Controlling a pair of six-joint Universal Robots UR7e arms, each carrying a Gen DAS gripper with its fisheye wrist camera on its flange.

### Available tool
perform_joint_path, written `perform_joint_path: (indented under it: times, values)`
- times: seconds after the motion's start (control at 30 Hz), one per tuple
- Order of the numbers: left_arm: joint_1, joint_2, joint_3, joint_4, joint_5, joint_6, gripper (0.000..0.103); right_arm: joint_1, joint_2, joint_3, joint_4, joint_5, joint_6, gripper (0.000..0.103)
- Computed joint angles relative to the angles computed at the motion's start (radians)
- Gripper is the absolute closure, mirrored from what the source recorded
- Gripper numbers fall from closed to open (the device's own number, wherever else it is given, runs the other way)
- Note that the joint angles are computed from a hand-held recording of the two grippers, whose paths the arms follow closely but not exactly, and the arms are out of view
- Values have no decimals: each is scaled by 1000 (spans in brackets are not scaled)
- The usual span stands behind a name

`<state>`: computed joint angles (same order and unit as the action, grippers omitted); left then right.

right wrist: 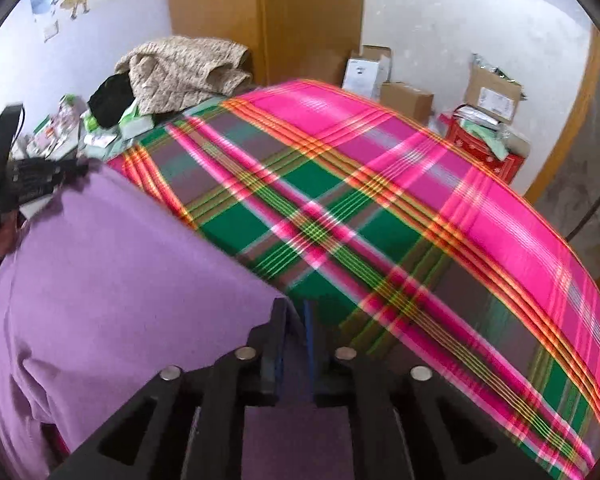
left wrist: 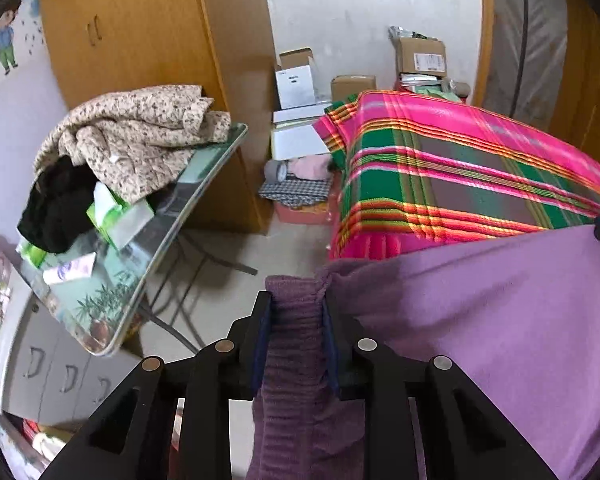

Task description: Fold clothes

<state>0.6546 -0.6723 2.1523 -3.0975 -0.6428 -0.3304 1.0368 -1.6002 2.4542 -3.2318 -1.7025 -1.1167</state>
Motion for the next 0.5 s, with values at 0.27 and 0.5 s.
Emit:
perform_joint_path:
  times: [0.27,0.5]
  values:
    - [-86,-145,175,-37,35,-111,73,-89,-250,81,143,169,-15,91]
    - [-272,-256,408,49,-32,-413,73,-263,-557,197,404,314,-138,81]
